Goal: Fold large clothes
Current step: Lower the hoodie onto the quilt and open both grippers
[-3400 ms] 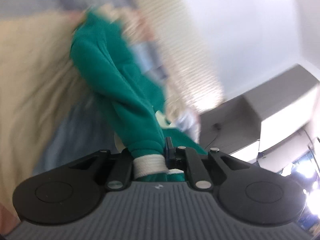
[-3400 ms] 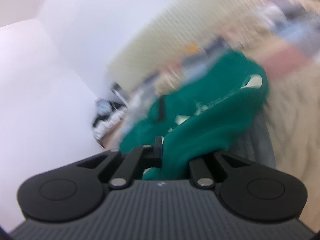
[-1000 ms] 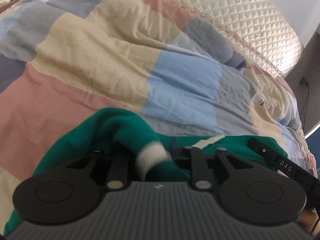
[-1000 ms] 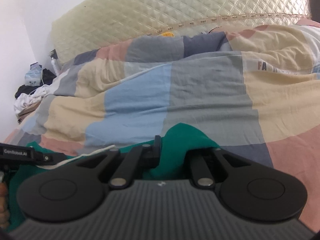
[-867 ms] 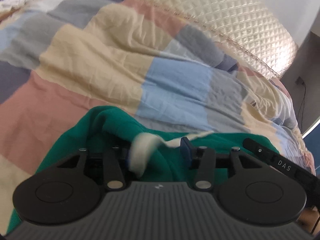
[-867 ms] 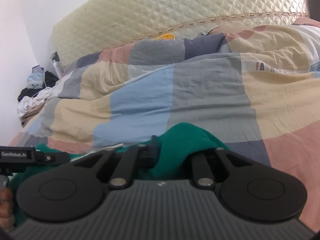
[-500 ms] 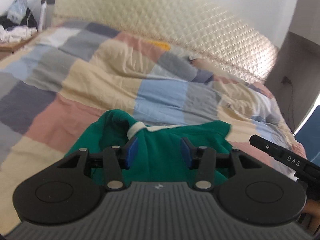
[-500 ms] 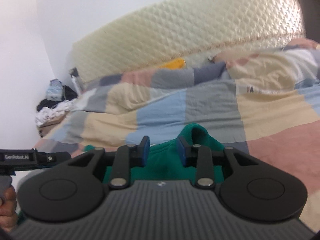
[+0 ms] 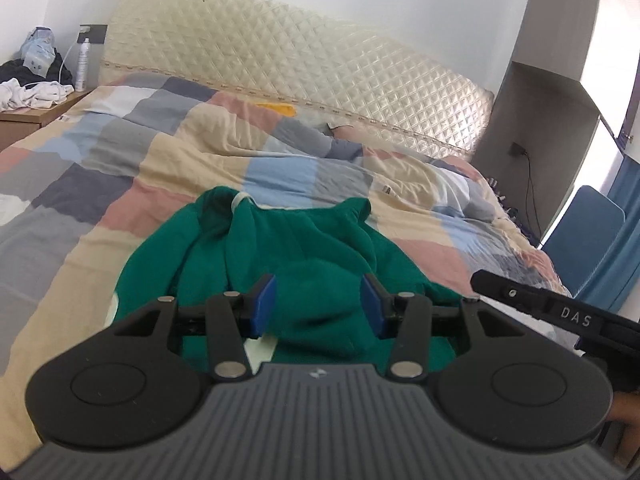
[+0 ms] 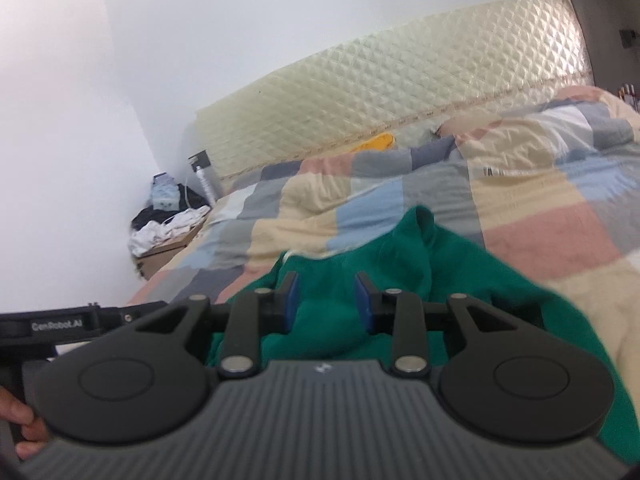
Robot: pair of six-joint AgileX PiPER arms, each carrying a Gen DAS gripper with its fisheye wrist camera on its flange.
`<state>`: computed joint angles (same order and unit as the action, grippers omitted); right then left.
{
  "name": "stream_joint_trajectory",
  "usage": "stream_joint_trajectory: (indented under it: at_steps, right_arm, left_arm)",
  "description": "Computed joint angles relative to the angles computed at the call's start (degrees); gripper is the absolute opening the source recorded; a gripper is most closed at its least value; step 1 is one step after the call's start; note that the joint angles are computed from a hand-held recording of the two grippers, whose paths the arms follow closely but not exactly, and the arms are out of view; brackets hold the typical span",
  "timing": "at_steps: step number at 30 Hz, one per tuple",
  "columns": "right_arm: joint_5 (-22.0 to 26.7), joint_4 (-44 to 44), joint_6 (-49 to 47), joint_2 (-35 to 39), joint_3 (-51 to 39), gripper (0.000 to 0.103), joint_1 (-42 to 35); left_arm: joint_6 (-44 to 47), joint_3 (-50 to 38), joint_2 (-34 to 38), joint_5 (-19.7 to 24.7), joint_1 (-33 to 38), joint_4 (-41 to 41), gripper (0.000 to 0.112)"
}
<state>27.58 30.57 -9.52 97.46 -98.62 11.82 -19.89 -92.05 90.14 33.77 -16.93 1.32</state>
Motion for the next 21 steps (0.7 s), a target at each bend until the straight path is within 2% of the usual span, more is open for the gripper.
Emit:
stream_joint_trajectory:
  at_steps: [3, 6, 9, 11, 12, 13, 15, 16, 18, 21]
  right_arm:
    - [-1.7, -0.4, -0.3, -4.3, 6.5, 0.034, 1.5]
    - [-2.7, -1.2, -0.5, -5.7, 10.2, 0.034, 3.1]
    - [-2.5, -7.2, 3.1, -3.8, 9.1, 0.034, 5.3]
    - [-2.7, -9.1, 3.8, -1.9, 8.2, 0.05, 6.6]
    - [-2.9, -10.0, 4.3, -0.7, 7.6, 0.067, 7.2]
    - [-3.2, -10.9, 4.7, 0.7, 6.6, 0.075, 7.7]
    - [-3.5, -9.6, 2.6, 4.1, 4.5, 0.073, 8.4]
    - [-3.1, -10.1, 3.1, 6.3, 2.7, 0.073, 8.7]
    - [-1.3, -17.2, 10.3, 11.8, -3.0, 0.073, 9.8]
    - [3.5, -27.1, 18.6, 21.5, -15.0, 0.073, 11.6]
  left_arm:
    - [-3.6, 7.8, -4.8, -3.4, -2.1, 3.8, 0.052]
    - [-6.5, 12.8, -6.5, -5.8, -2.6, 6.6, 0.052]
    - [-2.5, 15.2, -5.9, -8.8, -0.2, 1.6, 0.052]
    - [0.2, 16.5, -5.5, -10.7, 1.5, -1.3, 0.052]
    - [3.5, 15.4, -3.9, -10.8, 2.9, -4.7, 0.052]
    - [6.2, 15.9, -3.6, -11.3, 4.1, -8.3, 0.052]
    - [12.8, 14.3, -1.1, -11.4, 6.9, -16.2, 0.052]
    - [14.1, 13.8, -0.2, -11.6, 7.8, -17.6, 0.052]
    - [15.2, 12.8, 1.7, -11.6, 9.1, -18.2, 0.052]
    - [22.9, 13.4, 3.1, -11.5, 11.5, -26.6, 0.052]
